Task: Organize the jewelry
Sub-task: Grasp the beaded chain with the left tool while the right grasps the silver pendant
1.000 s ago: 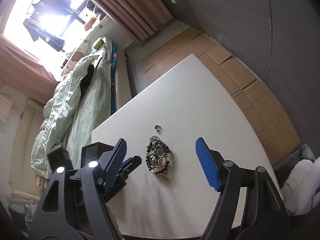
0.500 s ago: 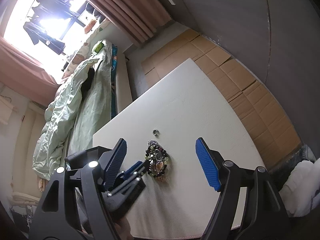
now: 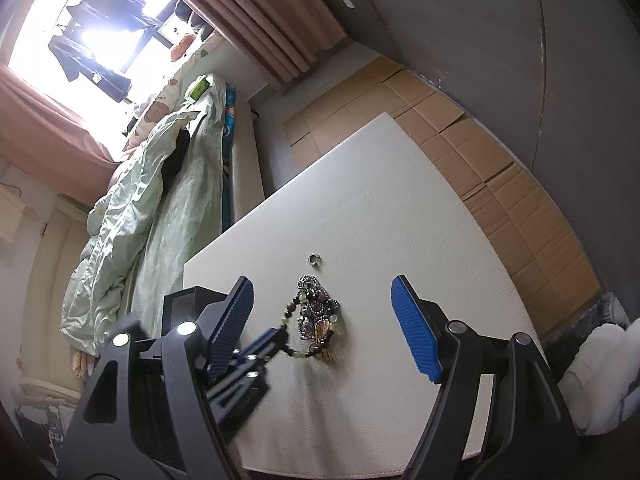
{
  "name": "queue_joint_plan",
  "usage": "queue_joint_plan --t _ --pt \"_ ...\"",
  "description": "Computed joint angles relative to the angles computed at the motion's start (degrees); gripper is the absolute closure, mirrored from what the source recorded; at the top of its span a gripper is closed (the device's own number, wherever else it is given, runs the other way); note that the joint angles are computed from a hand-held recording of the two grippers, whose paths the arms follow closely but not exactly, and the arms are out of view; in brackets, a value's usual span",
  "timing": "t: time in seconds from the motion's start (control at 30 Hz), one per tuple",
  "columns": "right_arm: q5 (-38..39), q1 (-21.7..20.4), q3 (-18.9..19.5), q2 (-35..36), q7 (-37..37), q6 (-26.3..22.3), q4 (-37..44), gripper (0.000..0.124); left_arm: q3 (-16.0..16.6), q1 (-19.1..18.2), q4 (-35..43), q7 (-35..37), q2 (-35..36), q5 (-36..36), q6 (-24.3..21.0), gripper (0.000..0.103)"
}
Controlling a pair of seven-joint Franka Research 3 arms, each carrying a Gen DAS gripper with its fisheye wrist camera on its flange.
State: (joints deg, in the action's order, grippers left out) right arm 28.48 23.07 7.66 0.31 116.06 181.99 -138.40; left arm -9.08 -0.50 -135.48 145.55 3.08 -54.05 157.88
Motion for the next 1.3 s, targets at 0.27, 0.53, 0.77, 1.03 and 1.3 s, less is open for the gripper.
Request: queue_joint_plan --t 0.27,0.53,0.77,1.03,1.3 --pt "-12.4 0.0 -1.4 1.9 9.1 -2.6 1.4 0.060 2.7 0.8 0.7 5.1 -4.6 -7.1 -5.9 0.098" --pt "-19.5 2.0 -3.1 6.2 12.5 -7.3 6.3 0.063 6.1 1.6 1.5 5.9 -7.6 -9.6 -9.9 0.098" --pt "-23.1 4.0 -4.8 11.4 13.2 -13.4 12.7 0.053 8.2 3.4 2.9 5.9 -8.2 -11.3 -12.8 0.098" --pt "-32.1 7.3 -8.0 16.6 17.5 -19.6 19.7 0.041 9.9 5.2 3.2 6.4 -9.8 -12.9 -14.8 0.098" --pt "-39.9 10.0 -8.5 21.0 17.8 -30.8 26.8 0.064 10.8 6.9 4.2 6.4 -9.9 -13.0 -15.2 0.098"
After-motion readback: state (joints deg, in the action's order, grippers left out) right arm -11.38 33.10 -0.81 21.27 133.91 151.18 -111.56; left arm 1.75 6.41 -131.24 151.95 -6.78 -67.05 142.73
